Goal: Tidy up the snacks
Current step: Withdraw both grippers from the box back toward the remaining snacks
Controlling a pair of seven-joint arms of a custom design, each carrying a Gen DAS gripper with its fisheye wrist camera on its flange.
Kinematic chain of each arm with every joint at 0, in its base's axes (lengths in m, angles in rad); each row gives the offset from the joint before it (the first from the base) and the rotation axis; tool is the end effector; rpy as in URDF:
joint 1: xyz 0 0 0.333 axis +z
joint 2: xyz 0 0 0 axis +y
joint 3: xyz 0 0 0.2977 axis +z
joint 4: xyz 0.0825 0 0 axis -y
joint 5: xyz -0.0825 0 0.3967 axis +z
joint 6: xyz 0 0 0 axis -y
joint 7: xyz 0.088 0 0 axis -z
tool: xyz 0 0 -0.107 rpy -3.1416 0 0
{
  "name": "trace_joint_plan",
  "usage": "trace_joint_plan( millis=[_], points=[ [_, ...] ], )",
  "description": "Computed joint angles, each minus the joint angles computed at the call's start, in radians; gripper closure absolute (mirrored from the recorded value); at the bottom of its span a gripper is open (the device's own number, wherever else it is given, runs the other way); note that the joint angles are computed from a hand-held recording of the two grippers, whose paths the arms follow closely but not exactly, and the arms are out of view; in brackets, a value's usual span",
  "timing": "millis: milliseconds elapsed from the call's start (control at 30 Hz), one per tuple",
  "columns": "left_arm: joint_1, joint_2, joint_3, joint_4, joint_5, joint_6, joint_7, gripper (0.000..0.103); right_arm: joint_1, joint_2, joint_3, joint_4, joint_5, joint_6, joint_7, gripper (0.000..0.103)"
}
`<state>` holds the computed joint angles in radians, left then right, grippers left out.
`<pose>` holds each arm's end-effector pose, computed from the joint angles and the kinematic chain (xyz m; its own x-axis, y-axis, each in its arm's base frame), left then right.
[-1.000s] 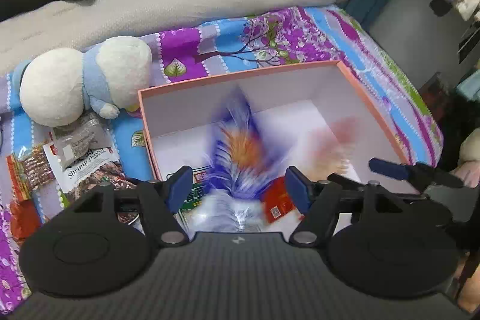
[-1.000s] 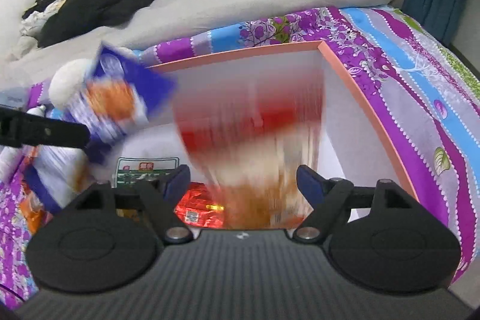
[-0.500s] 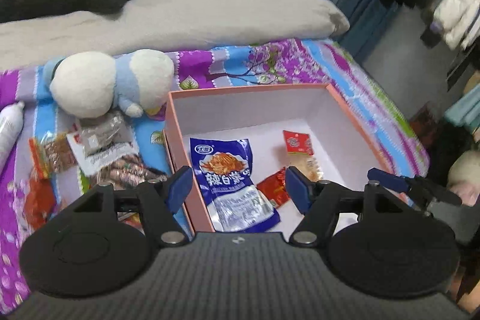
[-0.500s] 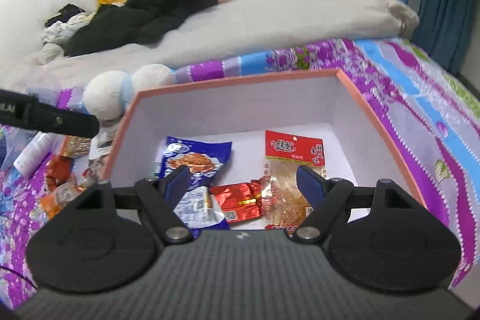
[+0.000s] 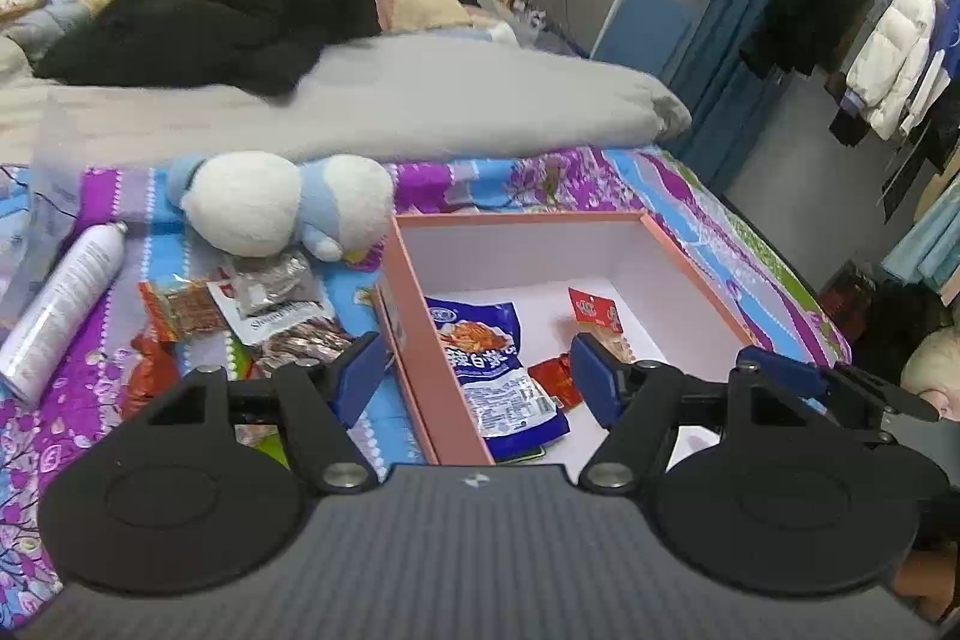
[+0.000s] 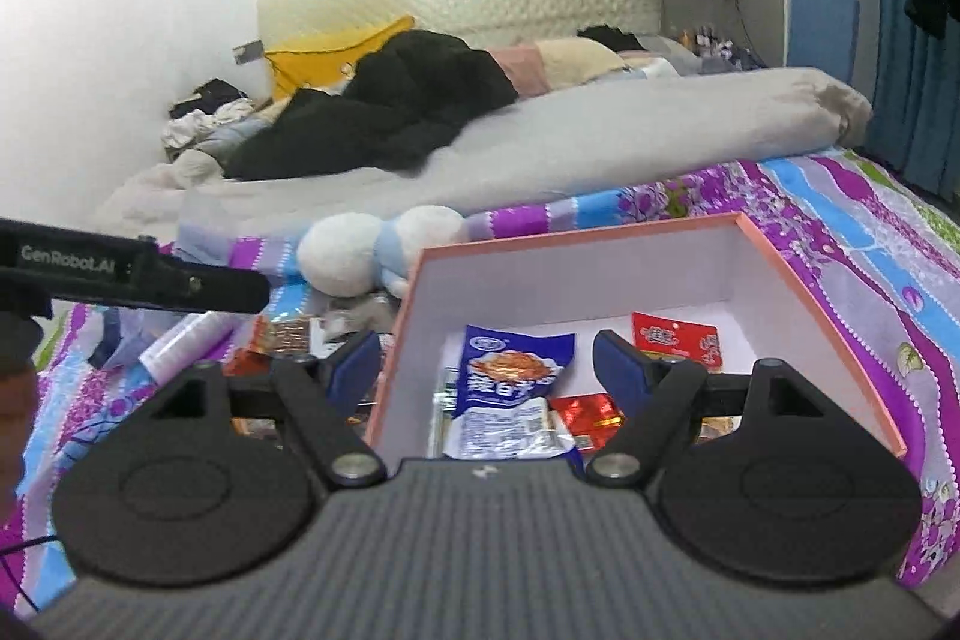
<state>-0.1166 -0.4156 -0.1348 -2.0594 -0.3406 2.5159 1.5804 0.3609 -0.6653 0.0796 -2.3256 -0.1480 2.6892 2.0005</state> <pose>0.4785 -0.1340 0.6880 -0.2098 -0.9384 0.2744 -0.6769 -0.0631 -0.7334 0.3749 0.1932 0.6834 0.2113 -0.9622 -0.1719 -0.5358 0.0331 -0.8437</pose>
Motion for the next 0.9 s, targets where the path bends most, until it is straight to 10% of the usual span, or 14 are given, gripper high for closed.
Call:
trace_joint_plan(
  millis=[333,900],
  points=[
    [0.025,-0.230,-0.018,-0.237,0.041,0.106,-0.041,0.030,0.036,-0.093,0.044,-0.099,-0.013,0.073,0.065,0.024],
    [0.082,-0.608,-0.026,-0.547,0.120,-0.022,-0.166,0.030,0.104,-0.228,0.111,-0.227,-0.048,0.014,0.190,0.024]
  ],
)
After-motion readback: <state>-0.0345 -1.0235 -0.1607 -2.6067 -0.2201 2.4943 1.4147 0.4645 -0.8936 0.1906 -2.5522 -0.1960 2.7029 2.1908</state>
